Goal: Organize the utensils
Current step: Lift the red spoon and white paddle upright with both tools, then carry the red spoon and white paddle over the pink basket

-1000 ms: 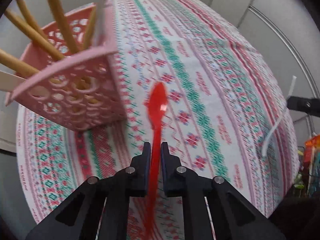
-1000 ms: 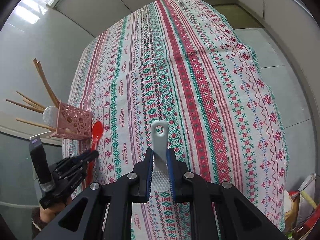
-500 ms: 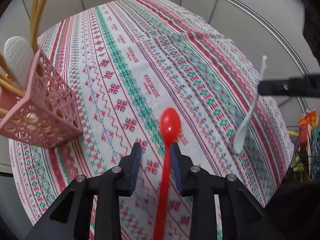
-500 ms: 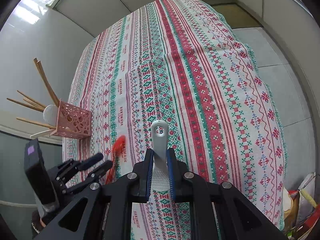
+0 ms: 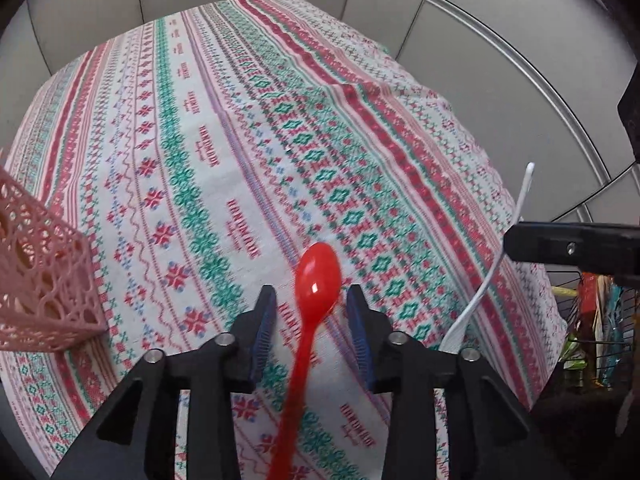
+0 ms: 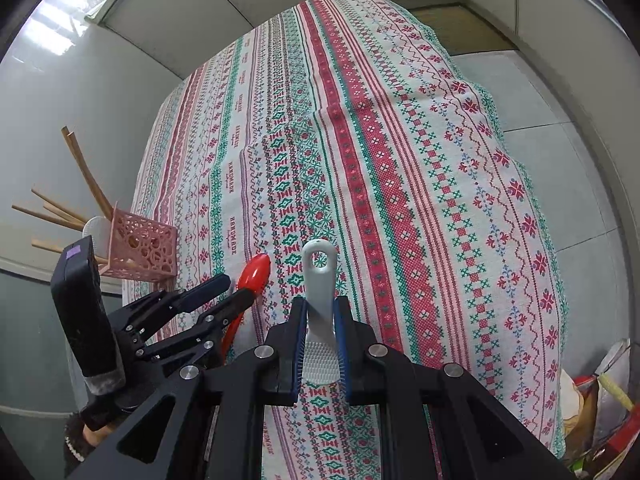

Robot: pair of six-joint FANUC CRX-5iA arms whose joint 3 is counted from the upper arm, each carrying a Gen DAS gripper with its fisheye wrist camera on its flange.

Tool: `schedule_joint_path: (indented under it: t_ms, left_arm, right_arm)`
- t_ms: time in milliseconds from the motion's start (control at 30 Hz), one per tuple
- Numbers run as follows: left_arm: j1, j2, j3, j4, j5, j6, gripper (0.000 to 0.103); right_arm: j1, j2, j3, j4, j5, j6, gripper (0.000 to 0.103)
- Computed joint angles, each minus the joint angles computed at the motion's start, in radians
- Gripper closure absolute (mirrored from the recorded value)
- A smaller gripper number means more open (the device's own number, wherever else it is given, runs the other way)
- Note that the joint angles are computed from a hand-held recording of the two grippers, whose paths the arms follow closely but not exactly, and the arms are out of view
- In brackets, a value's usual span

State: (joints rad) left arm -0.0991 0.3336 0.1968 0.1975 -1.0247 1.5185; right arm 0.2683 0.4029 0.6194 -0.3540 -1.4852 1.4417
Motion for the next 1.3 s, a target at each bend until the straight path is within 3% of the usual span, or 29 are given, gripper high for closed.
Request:
schedule_joint_path:
  t_ms: [233,300,467,667,767,833,1100,1300]
  left_arm:
    - [-0.039,0.058,0.086,-0.077,-0.019,0.070,0.058]
    - [-0.048,0.065,0.107,-0.113,-0.030,0.104,0.075]
    - [-0.044,0.051,0.099,-0.117,-0.036,0.115,0.075]
    - [-0.033,-0.057,0.016,-0.110,0.042,0.110,0.075]
    - [-0.025,-0.132,-0.035,-0.105,0.094,0.109,0.075]
    - [-0.015,-0.189,-0.077,-0.094,0.136,0.108,0.075]
    - [0.026,-0.374,-0.209,-0.064,0.293,0.136,0.075]
    - [0.061,-0.439,-0.262,-0.027,0.327,0.127,0.075]
  right_arm:
    - [-0.001,0.002,0.001,0.009,0.002,-0.003,0.089]
    - [-0.001,0.001,-0.002,0.013,0.003,-0.002,0.089]
    - [0.001,-0.012,-0.016,0.023,0.012,0.002,0.089]
    - [0.013,-0.045,-0.039,0.032,0.043,0.009,0.089]
    - [0.022,-0.073,-0.054,0.031,0.069,0.016,0.090]
    - [0.030,-0.093,-0.064,0.032,0.088,0.022,0.096]
    - [0.045,-0.146,-0.078,0.006,0.151,0.031,0.096]
    - [0.049,-0.162,-0.088,0.012,0.178,0.016,0.098]
